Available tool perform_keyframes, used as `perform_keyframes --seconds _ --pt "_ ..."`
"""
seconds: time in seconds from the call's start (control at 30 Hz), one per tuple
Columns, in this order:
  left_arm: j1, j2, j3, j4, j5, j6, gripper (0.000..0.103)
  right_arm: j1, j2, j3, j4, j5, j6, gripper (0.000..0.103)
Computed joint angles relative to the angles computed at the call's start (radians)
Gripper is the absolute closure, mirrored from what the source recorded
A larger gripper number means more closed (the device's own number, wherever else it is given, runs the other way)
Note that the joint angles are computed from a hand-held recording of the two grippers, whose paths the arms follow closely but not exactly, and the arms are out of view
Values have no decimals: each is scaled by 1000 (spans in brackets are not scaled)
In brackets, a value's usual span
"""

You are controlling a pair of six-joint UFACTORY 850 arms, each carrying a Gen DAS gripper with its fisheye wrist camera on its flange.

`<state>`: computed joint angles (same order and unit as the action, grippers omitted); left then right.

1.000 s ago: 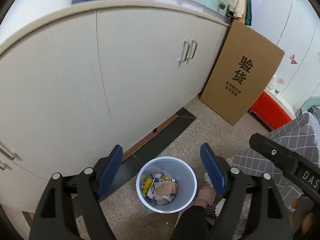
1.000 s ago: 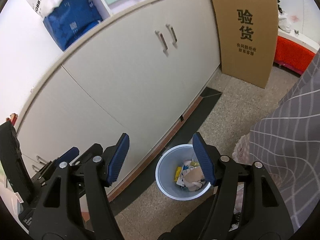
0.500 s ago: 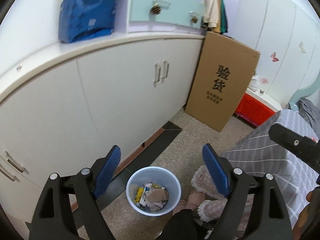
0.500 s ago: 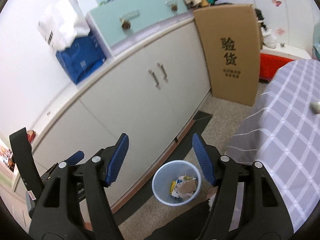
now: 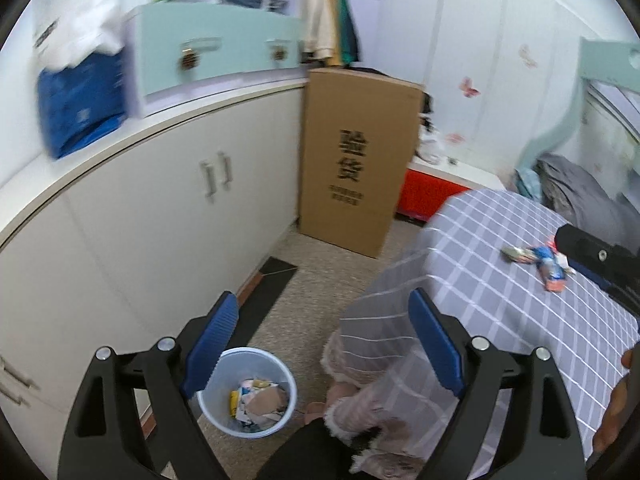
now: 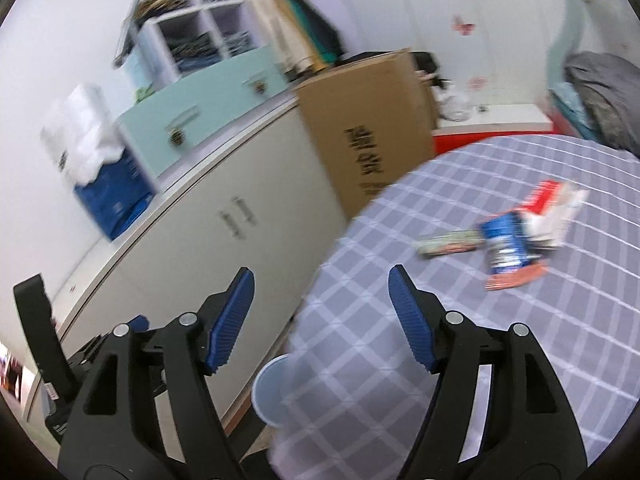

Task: Collect trash
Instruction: 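Move both tools back over the table toward the snack wrappers, then grasp the blue snack wrapper with the right tool while the left tool grasps the green-white wrapper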

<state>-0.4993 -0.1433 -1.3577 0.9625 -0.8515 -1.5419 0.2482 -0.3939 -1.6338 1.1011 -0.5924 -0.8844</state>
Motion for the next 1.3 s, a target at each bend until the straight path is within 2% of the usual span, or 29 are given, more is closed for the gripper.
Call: perform_keyframes --seconds 0.23,0.4,0.57,0.77,0.9,1.03,1.1,1.13,1.3 --pt "-31 -119 -148 -66 28 143 18 -101 -11 14 3 26 55 33" --pt "-42 -186 -229 -108 27 214 18 -129 -70 -47 -160 1 218 32" --pt "-37 -223 -271 -139 30 258 18 -112 -170 -170 -379 -46 380 31" --pt "-26 -261 -320 -171 26 297 18 -75 -261 -303 -562 -75 492 31" --pt "-19 -286 -350 -186 23 327 18 -58 -305 -367 -634 -83 542 31" --pt "-12 -325 -401 -206 22 392 18 -50 -308 -364 -656 -62 515 31" --pt "-9 -352 -440 -222 27 453 18 -50 -302 -357 -666 -55 515 40" --pt "-8 -370 -465 -226 26 487 18 -53 -301 -354 -655 -56 506 52" --pt "2 -469 -610 -299 15 652 18 -94 -294 -334 -481 -94 395 56"
